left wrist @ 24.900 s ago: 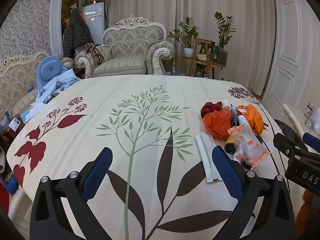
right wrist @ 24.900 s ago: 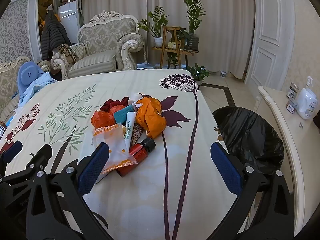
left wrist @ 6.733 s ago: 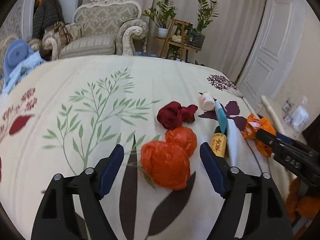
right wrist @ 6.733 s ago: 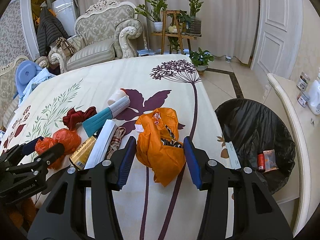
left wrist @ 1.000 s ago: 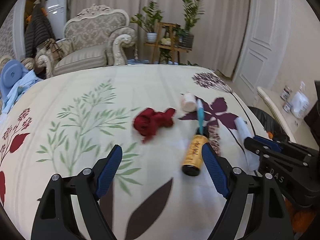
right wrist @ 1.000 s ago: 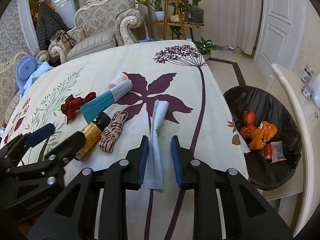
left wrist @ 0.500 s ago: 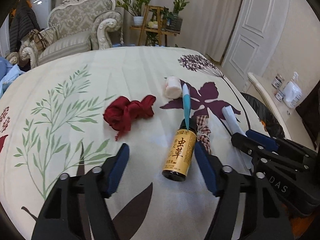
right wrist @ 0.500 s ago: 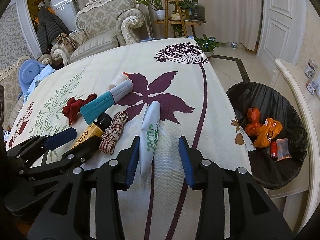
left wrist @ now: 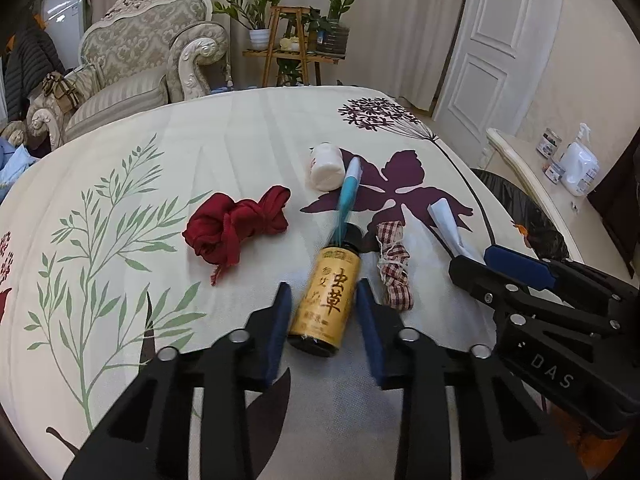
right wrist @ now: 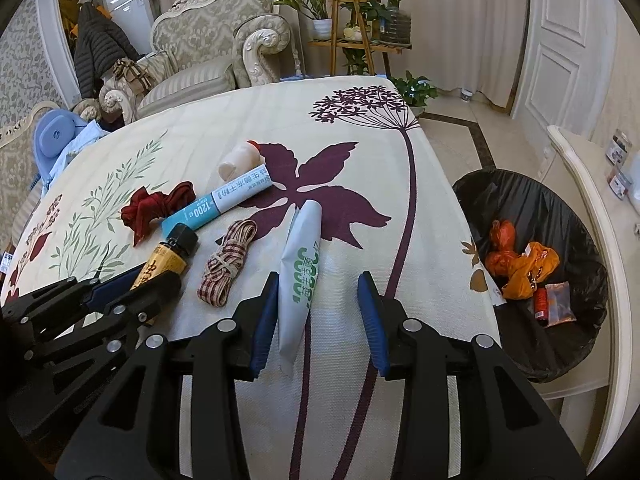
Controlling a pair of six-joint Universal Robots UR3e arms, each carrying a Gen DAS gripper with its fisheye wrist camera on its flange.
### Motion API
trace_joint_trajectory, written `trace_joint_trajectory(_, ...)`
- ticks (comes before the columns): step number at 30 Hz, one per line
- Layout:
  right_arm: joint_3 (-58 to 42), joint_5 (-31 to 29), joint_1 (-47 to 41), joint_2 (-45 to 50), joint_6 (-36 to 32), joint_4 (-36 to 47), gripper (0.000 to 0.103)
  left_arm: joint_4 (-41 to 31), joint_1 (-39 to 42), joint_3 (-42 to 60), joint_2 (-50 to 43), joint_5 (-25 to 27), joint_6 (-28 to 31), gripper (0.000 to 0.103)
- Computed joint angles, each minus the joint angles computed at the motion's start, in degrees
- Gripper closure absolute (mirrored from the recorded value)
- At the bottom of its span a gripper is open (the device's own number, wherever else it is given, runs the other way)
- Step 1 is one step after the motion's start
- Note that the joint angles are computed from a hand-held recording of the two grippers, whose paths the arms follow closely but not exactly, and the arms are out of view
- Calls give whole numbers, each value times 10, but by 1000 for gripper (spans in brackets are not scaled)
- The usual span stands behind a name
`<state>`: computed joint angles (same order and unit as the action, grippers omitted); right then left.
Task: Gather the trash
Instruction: 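Grasp the gold printed bottle with left tool while right tool holds the paper, then carry the gold bottle and white paper over the bin with both tools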
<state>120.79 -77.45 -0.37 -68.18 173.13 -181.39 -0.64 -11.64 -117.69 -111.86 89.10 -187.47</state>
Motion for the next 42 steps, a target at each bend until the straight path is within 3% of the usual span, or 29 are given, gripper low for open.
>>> trace_joint_trajectory(12,19,-14,3,-5,0,-36,88,59,15,-70,35,-17,-17,78)
trace_joint_trajectory(29,111,23,-82,-88,-13,-102,91,164,-11,-120,56,30,-61,78)
trace_joint_trajectory(34,131,47,-160,-112,-31,-109,91,174,-37,-93,45,47,-71,78)
trace_joint_trajectory(42,125,75,-244,-99,-46,-116,91,137,-103,32,-19,72,-79,78)
